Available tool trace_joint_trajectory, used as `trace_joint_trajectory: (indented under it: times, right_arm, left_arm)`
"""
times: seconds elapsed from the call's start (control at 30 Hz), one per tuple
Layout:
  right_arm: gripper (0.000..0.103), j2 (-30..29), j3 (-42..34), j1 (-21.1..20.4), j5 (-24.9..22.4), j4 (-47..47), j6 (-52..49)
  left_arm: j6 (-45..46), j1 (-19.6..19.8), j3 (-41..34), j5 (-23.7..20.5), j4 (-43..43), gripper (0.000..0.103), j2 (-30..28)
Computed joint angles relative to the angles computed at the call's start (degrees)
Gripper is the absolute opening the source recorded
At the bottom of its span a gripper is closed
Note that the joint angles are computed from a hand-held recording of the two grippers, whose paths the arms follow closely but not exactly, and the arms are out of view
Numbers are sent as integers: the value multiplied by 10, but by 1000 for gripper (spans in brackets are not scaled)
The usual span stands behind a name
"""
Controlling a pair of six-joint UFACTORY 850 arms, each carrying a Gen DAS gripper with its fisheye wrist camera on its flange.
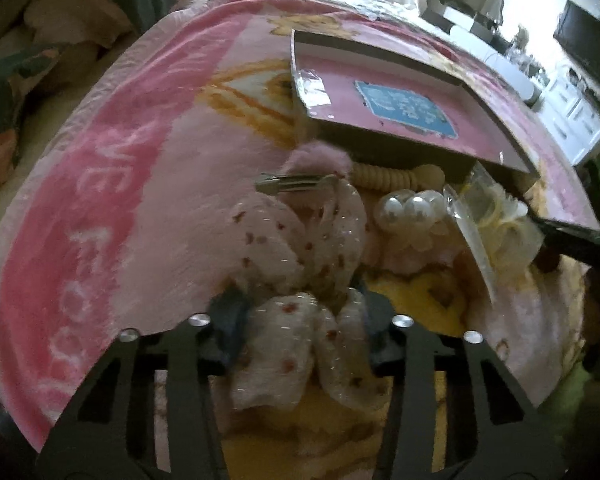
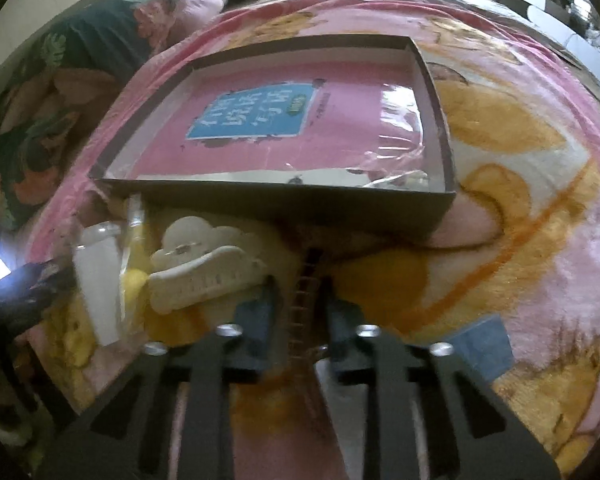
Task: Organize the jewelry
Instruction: 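Carry the bow into the tray and open the left tool while the right tool drops the brown clip there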
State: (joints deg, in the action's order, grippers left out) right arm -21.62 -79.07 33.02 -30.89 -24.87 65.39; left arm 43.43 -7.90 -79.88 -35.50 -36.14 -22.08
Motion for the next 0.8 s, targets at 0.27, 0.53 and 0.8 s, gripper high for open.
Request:
trace_joint_trajectory:
  times: [0.27,0.53,0.8]
  right_arm:
    - [12,43,40,28,41,-76,97]
    - [12,90,71,61,52,-208,235]
    - [12,106,65,59,41,-260,266]
  left_arm:
    - [48,17,36,2,-45,32,36]
    - [66,42,45,5,-82,32,65]
    - [44,39,-10,7,-78,32,43]
